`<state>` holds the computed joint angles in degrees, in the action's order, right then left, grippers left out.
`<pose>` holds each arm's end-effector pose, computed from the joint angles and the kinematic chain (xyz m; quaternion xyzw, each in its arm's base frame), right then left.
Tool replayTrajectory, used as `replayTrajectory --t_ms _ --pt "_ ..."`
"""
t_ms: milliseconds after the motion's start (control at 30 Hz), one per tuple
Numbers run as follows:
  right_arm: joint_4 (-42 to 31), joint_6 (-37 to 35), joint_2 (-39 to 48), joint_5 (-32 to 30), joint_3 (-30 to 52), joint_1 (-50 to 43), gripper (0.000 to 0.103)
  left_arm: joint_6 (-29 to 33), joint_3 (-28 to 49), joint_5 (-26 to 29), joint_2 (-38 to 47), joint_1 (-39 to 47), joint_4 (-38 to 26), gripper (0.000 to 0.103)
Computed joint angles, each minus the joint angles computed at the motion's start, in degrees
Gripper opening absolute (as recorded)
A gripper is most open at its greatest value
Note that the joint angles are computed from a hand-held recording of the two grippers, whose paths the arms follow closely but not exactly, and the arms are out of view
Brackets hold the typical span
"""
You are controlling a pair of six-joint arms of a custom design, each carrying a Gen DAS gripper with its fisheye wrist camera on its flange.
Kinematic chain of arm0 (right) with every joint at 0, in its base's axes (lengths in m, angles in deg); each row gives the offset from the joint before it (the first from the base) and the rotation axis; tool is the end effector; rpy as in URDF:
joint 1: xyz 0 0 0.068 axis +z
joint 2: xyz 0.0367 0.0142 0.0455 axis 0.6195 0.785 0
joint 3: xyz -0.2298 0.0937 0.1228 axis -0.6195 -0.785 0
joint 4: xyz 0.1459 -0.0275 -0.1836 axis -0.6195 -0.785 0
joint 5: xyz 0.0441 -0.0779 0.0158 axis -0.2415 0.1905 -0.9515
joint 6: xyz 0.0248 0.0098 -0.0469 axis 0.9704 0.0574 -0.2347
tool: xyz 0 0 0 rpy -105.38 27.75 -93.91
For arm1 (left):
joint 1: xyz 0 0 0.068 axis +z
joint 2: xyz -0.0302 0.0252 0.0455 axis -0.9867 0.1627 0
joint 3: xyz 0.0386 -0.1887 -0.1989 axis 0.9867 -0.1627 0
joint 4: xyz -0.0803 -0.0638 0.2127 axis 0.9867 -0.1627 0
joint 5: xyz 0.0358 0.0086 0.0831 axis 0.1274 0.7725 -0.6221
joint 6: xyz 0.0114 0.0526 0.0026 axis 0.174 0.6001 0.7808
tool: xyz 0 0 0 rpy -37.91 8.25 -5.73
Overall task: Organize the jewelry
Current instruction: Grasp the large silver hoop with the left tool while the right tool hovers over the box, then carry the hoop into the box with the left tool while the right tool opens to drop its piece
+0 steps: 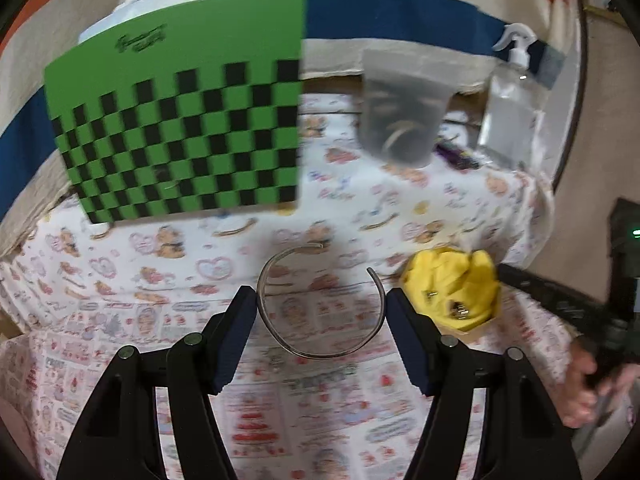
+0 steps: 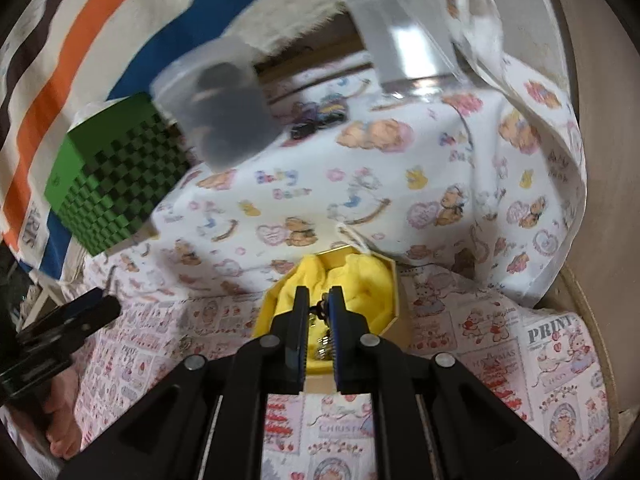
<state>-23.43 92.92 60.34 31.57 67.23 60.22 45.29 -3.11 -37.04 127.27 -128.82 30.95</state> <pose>0.2312 0.0990 0.1532 -0.0522 0.8814 0.2280 0.4104 0.1821 -0.1746 0.2201 -0.0117 0.9010 -0.0383 0.4320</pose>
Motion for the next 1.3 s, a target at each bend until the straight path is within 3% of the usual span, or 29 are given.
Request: replayTrajectory --t_ms 100,300,467,667,800,1033,1067,1133,1300 --pt "-1.22 1.37 3.8 -5.86 2.2 -3.07 0.009 -0.87 3.83 0.13 3.64 -1.98 -0.05 0.065" --pt "-0.78 2.1 6.98 -4.78 3.54 -4.04 0.013 -1.02 8.15 2.08 10.52 -2.41 1.92 0.065" --pt "-1.92 2.93 2.72 -6.79 2.03 -7.53 0.017 -0.82 12.53 6.04 17.04 -1.74 4.18 0.065" --pt "-3.51 2.94 -2.28 -3.25 0.56 -11.5 0.022 -0.55 19.1 10.7 25.06 -1.15 6.13 0.065" --pt "-3.74 3.26 -0.71 -3.53 1.5 -13.76 0.023 0.67 24.88 10.22 30.01 -1.52 3.84 0.065" --pt "-3.98 3.52 0.54 -4.58 2.16 -15.08 0.023 1.71 26.73 9.95 32.27 -1.79 3.98 0.066" --pt "-3.9 3.62 0.37 -4.56 2.05 -14.96 0.024 1.71 26.72 9.53 32.24 -1.87 3.7 0.07" --pt "-3.7 3.45 -0.12 -4.59 1.77 -14.66 0.026 1.76 26.65 7.71 31.99 -2.36 3.11 0.076" --pt "-3.99 3.23 -2.21 -2.81 1.05 -12.46 0.027 2.43 20.46 -0.55 24.75 -5.1 3.68 0.076"
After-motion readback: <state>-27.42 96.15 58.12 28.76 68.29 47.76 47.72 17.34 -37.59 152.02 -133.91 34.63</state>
